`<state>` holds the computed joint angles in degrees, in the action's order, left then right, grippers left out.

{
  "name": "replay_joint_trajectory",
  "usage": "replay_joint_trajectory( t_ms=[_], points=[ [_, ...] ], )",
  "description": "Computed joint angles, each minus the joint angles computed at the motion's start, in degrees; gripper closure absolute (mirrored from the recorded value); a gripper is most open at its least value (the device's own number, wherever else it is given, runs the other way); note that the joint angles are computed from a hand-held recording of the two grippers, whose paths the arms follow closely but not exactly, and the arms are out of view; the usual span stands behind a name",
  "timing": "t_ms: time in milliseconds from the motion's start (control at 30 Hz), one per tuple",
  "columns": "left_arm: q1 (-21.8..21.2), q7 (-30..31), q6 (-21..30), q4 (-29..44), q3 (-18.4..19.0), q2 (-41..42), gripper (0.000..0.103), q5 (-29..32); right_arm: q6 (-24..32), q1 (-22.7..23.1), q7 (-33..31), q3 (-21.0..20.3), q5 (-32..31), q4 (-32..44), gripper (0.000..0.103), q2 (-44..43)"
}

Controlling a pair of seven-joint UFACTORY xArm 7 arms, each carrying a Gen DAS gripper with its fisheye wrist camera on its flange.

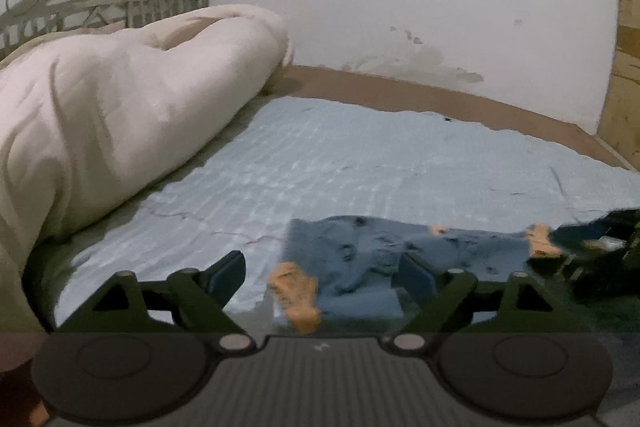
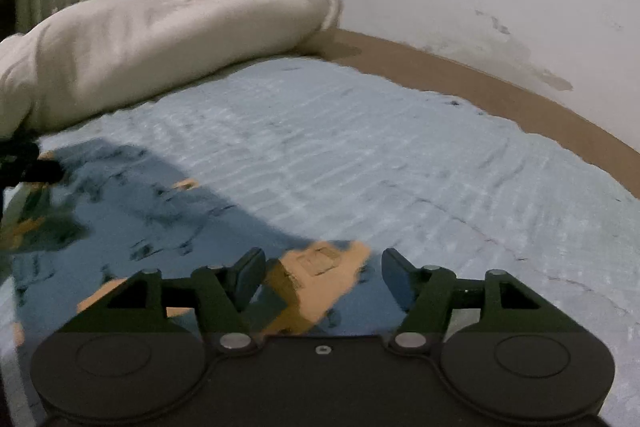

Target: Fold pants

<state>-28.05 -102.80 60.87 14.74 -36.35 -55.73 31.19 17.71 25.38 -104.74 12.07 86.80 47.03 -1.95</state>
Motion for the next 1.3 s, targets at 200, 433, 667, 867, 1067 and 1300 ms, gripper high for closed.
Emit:
replay_joint_trajectory(
  t_ms=[200,433,667,867,1067,1300],
  points=[
    [2.8,0.6,-3.4,3.5,-1.0,4.2,0.009,3.0,1.0,2.4,-8.4,0.3,3.1,-11.9,0.039,-11.7],
    [6.5,0.8,-10.3,7.8,-1.9,12.2,0.006,7.2,6.6,2.3,-5.2,-4.1,0.7,-26.1,0.040,-28.9],
    [7.4,3.0,-14.6,12.6,-1.5,23.6,0.004,10.2,7.5,-2.1,2.3,-10.4,-0.2,-36.4,0.017,-45.2],
    [4.7,-0.2,-5.9,18.9,-5.2,34.6,0.004,13.4,3.9,-7.5,9.8,-16.2,-2.9,-40.0,0.001,-51.7],
    [0.0,0.5,-0.2,23.2,-3.4,37.7,0.003,13.8,0.7,-13.1,10.3,-23.0,-0.5,-40.0,0.001,-50.1],
    [-1.1,-2.1,-4.1,31.1,0.9,46.1,0.001,26.3,-0.9,-22.3,7.2,-23.8,8.5,-36.3,0.001,-43.7]
  ],
)
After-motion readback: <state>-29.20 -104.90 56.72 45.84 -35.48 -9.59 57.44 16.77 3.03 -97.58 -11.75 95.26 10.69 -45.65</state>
